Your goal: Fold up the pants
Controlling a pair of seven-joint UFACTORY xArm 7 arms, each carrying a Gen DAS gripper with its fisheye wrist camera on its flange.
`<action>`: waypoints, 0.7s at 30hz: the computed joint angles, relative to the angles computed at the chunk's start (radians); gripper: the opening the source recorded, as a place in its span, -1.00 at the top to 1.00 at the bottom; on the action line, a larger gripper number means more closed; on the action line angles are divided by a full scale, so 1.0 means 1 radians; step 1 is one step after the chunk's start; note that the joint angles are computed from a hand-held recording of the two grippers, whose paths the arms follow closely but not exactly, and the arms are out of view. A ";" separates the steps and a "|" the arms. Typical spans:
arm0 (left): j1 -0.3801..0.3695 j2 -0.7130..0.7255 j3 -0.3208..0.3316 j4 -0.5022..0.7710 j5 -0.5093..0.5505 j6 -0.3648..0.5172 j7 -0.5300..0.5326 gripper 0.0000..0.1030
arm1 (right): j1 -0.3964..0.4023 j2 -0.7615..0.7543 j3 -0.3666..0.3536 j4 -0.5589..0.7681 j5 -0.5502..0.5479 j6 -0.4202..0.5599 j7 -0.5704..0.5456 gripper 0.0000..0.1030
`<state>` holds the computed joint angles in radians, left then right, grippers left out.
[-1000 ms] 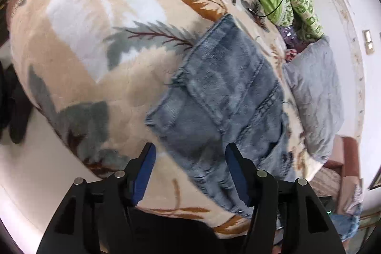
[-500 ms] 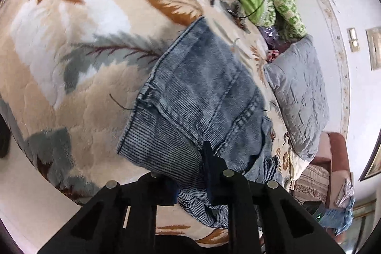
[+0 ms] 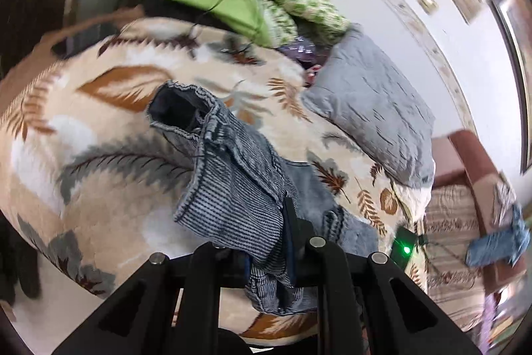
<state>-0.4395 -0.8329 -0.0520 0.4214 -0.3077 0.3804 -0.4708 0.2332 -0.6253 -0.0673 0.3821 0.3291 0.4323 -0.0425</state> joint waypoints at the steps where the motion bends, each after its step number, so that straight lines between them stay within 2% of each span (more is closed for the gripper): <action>1: 0.005 -0.001 -0.013 0.009 0.009 0.009 -0.004 0.69 | 0.004 -0.001 -0.013 0.009 0.004 0.019 -0.006 0.45; 3: 0.003 0.008 -0.049 0.043 0.031 0.029 -0.011 0.69 | 0.035 -0.026 -0.065 0.010 0.055 0.037 -0.044 0.47; 8: -0.018 0.070 -0.136 0.149 0.084 0.063 -0.027 0.69 | 0.184 -0.189 -0.251 -0.031 0.294 0.041 -0.238 0.47; 10: -0.037 0.113 -0.166 0.198 0.101 0.068 -0.027 0.69 | 0.246 -0.245 -0.340 -0.019 0.387 0.089 -0.330 0.47; 13: -0.055 0.191 -0.212 0.268 0.131 0.067 -0.036 0.69 | 0.295 -0.294 -0.435 -0.005 0.502 0.141 -0.438 0.47; 16: -0.063 0.295 -0.265 0.353 0.175 0.060 -0.049 0.69 | 0.261 -0.327 -0.486 -0.014 0.571 0.187 -0.492 0.47; 19: -0.105 0.403 -0.270 0.424 0.177 0.043 -0.036 0.69 | 0.165 -0.351 -0.558 -0.034 0.595 0.265 -0.523 0.47; 21: -0.128 0.486 -0.284 0.478 0.184 0.036 -0.030 0.69 | 0.076 -0.351 -0.579 -0.043 0.581 0.309 -0.526 0.47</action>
<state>-0.5675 -0.3473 -0.3356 0.8997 -0.1235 0.4161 -0.5004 0.3091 -0.9768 -0.6468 0.3387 0.9102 0.7413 -0.5690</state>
